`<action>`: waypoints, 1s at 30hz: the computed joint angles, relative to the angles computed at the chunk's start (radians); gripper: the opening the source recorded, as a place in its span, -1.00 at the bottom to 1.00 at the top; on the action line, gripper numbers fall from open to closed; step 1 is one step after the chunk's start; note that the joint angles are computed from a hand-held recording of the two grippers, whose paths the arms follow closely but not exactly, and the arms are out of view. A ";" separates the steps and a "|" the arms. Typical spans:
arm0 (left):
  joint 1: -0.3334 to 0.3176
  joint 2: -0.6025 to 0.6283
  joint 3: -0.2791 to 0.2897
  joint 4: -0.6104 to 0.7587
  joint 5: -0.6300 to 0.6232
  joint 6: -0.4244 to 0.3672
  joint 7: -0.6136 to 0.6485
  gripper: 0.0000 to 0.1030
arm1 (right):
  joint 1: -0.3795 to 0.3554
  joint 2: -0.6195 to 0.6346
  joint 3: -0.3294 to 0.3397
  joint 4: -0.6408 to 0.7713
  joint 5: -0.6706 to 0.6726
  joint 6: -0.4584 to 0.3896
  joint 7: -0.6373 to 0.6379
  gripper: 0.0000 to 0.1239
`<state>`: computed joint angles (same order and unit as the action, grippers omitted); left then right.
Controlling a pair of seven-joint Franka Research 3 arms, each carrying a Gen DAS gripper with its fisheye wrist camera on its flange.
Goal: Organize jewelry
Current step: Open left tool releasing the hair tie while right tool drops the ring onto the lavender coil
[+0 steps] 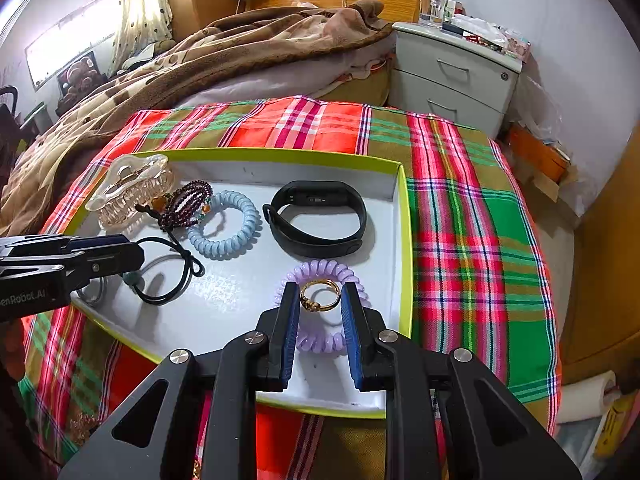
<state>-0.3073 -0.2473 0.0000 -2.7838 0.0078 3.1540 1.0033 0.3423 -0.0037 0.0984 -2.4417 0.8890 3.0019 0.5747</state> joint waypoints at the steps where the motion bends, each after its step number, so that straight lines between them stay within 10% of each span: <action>1: -0.002 -0.003 0.001 -0.002 -0.001 0.001 -0.001 -0.39 | 0.000 -0.002 0.000 0.000 0.010 0.002 -0.007 -0.65; 13: 0.226 -0.120 -0.235 -0.050 0.178 -0.034 -0.172 -0.30 | 0.029 -0.054 -0.010 -0.019 0.178 0.015 -0.127 -0.50; 30: 0.198 -0.282 -0.255 -0.118 0.289 -0.114 -0.317 -0.30 | 0.097 -0.167 -0.055 -0.092 0.302 0.026 -0.210 -0.50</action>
